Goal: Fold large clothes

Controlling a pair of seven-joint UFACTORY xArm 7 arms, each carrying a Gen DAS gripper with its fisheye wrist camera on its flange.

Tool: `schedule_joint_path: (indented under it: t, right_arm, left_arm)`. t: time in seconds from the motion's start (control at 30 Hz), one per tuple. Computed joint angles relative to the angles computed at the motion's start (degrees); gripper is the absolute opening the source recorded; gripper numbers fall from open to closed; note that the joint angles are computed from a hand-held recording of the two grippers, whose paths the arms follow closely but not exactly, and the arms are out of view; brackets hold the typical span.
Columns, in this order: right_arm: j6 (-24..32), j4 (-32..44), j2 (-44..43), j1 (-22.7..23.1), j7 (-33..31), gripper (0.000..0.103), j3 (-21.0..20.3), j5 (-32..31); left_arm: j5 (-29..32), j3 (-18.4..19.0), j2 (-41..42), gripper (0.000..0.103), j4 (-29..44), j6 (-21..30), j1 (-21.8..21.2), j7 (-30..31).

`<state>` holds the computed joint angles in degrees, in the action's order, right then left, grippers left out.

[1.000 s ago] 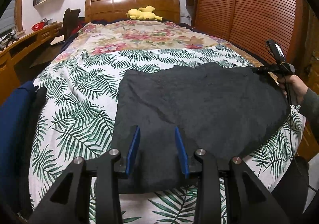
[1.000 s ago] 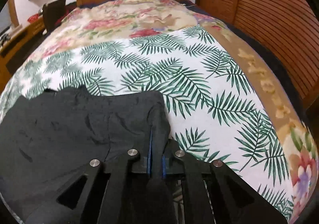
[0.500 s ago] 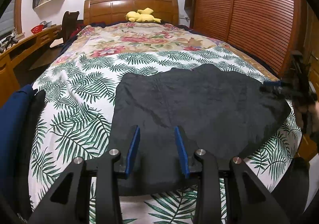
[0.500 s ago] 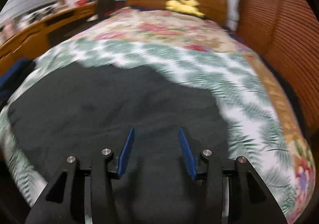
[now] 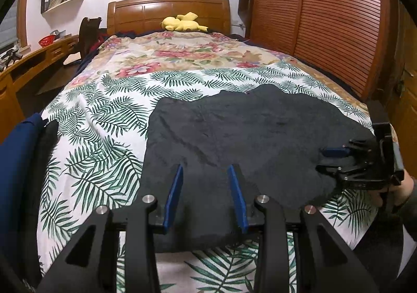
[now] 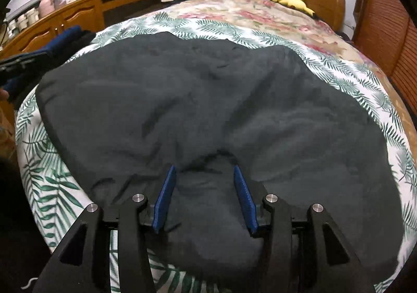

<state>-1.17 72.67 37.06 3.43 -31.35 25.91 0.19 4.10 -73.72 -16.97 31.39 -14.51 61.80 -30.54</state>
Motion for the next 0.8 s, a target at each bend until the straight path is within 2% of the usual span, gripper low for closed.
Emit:
schedule_joint_path:
  t: [0.1,0.3,0.43,0.63,0.8]
  right_arm:
    - [-2.94,-1.16,0.23,0.32,0.28,0.048,-0.41,-0.76]
    - [-5.12,-1.73,0.94,-0.48,2.25,0.048,0.05,-3.71]
    - [-5.63,-1.78,1.97,-3.40,2.72,0.048,2.84,-5.67]
    - [-7.03,-2.65,1.64,-2.97,4.73,0.048,1.97,-7.91]
    - [-8.32,-3.10,0.99,-1.03,6.51,0.048,-0.34,-9.11]
  left_arm:
    - [-0.38,4.41,-2.32,0.037,-1.47,1.66,-5.15,-0.23]
    - [2.33,6.49,-6.57,0.038,-2.31,6.61,-7.98,-3.67]
    - [4.96,5.79,-6.10,0.038,-1.90,8.90,-6.88,-6.34]
    - [8.73,2.32,-5.91,0.039,-2.13,10.26,-2.19,-11.33]
    - [10.99,-0.14,-6.33,0.040,-3.46,9.67,1.42,-16.07]
